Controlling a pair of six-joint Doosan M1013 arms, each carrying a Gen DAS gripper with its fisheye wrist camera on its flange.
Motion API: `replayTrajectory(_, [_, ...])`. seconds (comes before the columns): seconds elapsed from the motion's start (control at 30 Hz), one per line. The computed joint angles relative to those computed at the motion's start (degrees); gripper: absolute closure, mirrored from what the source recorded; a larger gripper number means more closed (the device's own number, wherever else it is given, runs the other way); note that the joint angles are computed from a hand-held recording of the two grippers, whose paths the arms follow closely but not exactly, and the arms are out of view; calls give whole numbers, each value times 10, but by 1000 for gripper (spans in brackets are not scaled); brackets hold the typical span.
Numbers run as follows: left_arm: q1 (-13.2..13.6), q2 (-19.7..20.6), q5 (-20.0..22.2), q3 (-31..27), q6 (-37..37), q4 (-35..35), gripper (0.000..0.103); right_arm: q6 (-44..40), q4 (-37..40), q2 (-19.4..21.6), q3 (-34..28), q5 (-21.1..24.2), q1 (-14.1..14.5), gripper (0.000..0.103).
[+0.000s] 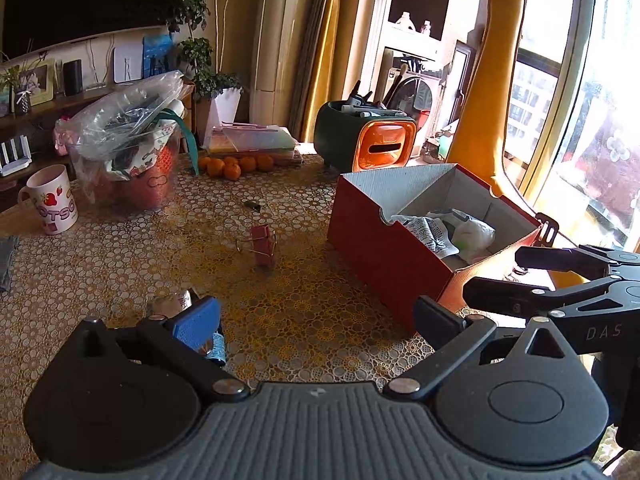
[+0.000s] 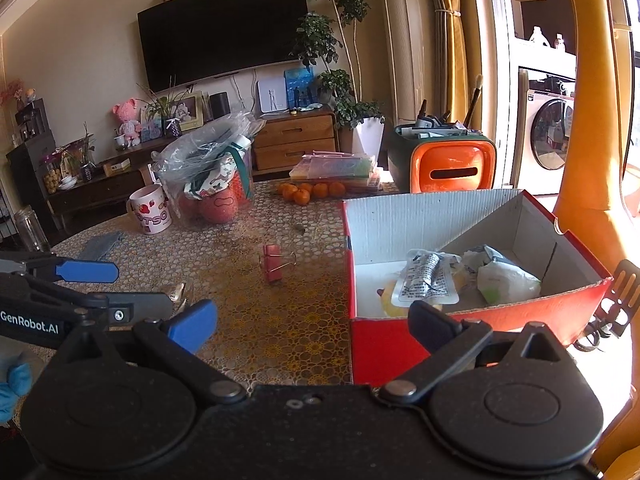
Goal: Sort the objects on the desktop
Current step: 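Withdraw both tools from the box back over the table, then reach the left tool to the silver foil bag while the right tool reaches the black plastic bag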
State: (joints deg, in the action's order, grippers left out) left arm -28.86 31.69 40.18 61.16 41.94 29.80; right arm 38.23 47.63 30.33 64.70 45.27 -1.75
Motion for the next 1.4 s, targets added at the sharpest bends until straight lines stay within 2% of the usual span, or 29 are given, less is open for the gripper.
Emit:
replayTrajectory(0.3, [6, -30, 3, 62, -81, 69, 0, -8, -11, -9, 13, 2, 20, 1])
replayTrajectory(0.67, [29, -32, 21, 73, -86, 80, 0, -8, -23, -12, 32, -2, 46, 1])
replayTrajectory(1.07, [54, -3, 48, 41, -69, 48, 0, -22, -37, -10, 47, -18, 81, 2])
replayTrajectory(1.4, [73, 29, 57, 4, 0, -36, 0, -7, -79, 10, 38, -1, 106, 8])
